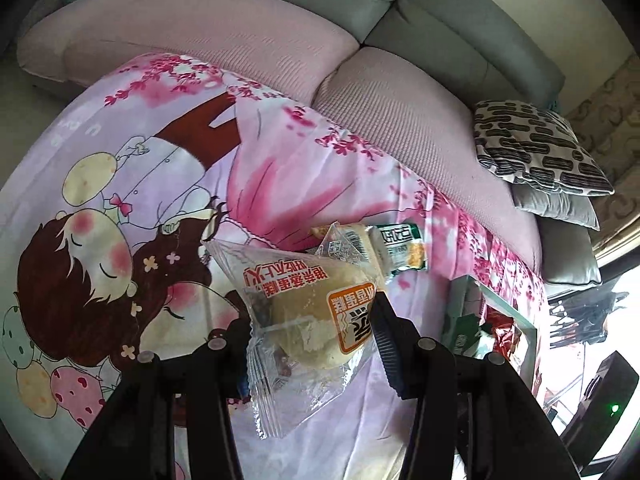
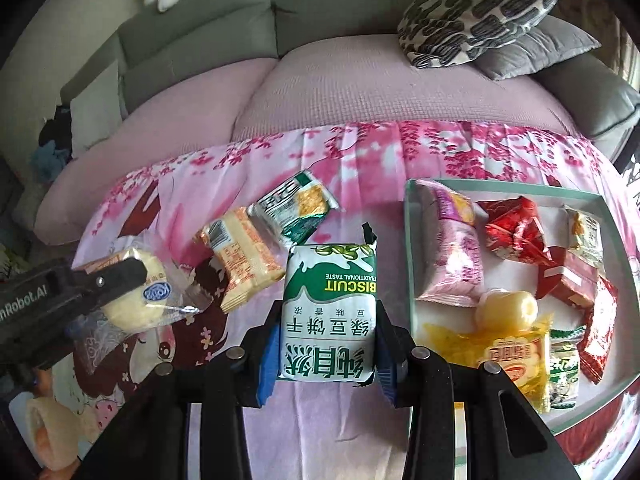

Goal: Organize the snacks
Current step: 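Carry both snacks into the white tray and open both tools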

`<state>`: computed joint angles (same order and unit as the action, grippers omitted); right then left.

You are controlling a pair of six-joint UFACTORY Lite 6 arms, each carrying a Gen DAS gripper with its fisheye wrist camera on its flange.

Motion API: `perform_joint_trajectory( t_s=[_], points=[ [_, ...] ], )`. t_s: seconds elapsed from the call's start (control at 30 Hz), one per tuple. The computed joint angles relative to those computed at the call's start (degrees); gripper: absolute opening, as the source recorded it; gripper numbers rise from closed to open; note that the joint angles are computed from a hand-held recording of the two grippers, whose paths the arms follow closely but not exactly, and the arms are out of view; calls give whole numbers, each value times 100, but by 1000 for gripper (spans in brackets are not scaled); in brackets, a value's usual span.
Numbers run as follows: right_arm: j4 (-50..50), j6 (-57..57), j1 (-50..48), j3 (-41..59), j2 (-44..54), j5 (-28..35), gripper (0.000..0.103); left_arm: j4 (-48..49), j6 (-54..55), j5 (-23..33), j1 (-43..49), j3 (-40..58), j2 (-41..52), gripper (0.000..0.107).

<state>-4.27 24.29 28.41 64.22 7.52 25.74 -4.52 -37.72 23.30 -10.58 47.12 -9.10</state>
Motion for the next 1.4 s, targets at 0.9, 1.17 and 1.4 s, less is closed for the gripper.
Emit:
perform_joint_trajectory(
  t_s=[0.9,1.17,1.4],
  points=[
    [1199,-1904,-4225,-387,-391,225,43,248,-134,1009,-2862,5234,4295,51],
    [1424,-2168,-4457,-360,-178,183,43,182,-81,1680,-3245,7243,5908,52],
    [1208,-2003,-4539,-302,-91,239,43,29,22,2046,-3305,8313,6755,52]
  ],
)
